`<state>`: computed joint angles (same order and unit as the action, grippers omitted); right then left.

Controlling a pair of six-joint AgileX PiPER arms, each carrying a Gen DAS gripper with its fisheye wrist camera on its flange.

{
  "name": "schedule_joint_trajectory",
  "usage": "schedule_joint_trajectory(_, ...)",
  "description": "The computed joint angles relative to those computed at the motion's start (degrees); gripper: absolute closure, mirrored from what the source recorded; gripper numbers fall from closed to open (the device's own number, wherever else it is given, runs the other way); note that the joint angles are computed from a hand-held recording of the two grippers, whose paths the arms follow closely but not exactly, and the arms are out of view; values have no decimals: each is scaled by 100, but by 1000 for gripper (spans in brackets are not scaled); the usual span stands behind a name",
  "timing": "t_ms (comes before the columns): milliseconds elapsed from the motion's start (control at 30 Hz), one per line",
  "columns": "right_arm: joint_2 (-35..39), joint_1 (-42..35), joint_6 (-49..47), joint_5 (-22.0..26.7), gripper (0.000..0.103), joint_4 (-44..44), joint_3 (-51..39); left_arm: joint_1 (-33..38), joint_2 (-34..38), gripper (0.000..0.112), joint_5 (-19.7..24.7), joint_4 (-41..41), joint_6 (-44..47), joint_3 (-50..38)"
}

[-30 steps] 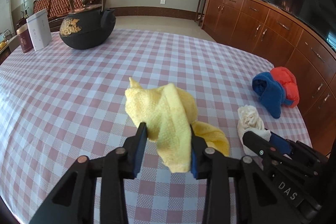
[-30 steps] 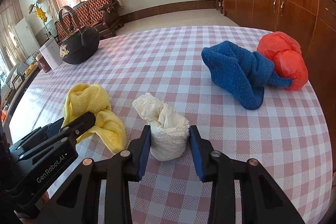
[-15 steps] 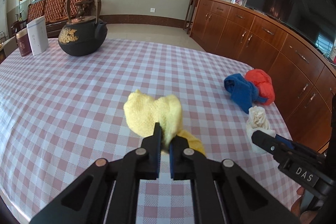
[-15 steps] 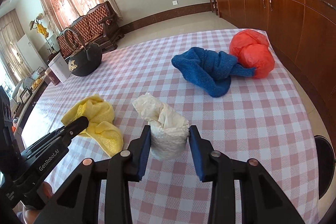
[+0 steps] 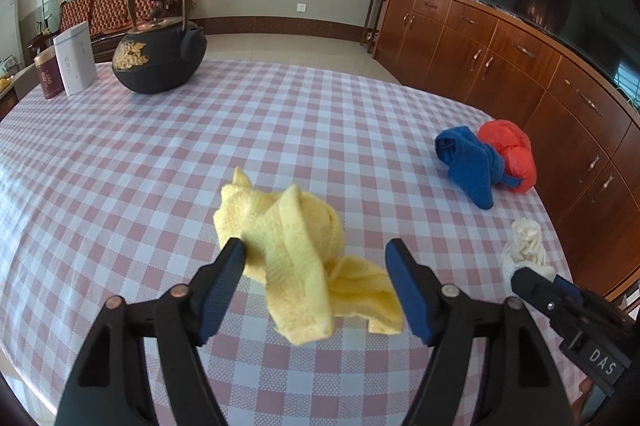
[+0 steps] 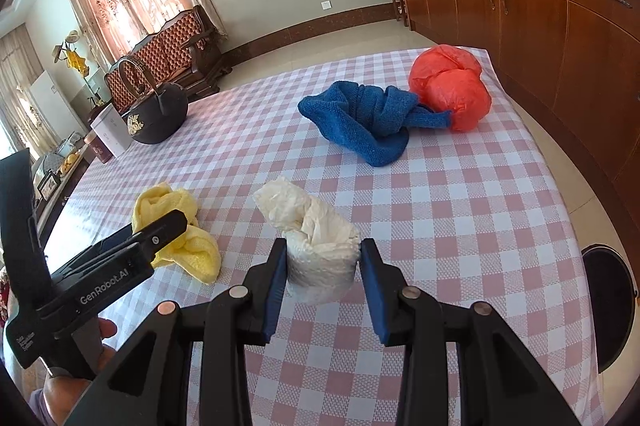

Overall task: Collect trash
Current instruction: 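Grasp the yellow cloth with the left gripper while the right grasps the white tissue bundle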

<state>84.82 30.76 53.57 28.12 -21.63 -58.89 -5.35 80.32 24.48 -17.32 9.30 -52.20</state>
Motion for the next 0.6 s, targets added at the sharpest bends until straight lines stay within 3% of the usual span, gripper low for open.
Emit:
schedule_joint_trajectory(67,59,-20,-55,-28,65,52,-43,24,194,39,16,88,-132,-87)
schedule_joint_trajectory(133,123,-25,-73,-40,65,60,-96,160,328,40,35,-324,216,-116)
schedule_joint_trajectory(200,182,-31,-104,-62,65,78,-132,211,326,55,-47,-469,329,-41)
schedule_joint_trajectory(367,239,-45,-118,-120,65,126,-124,250,122,68,-239,-784,695,207)
schedule_joint_trajectory(600,-164,-78,7,3,65,-14,133,-17,-606,69,53,-1005,750,407)
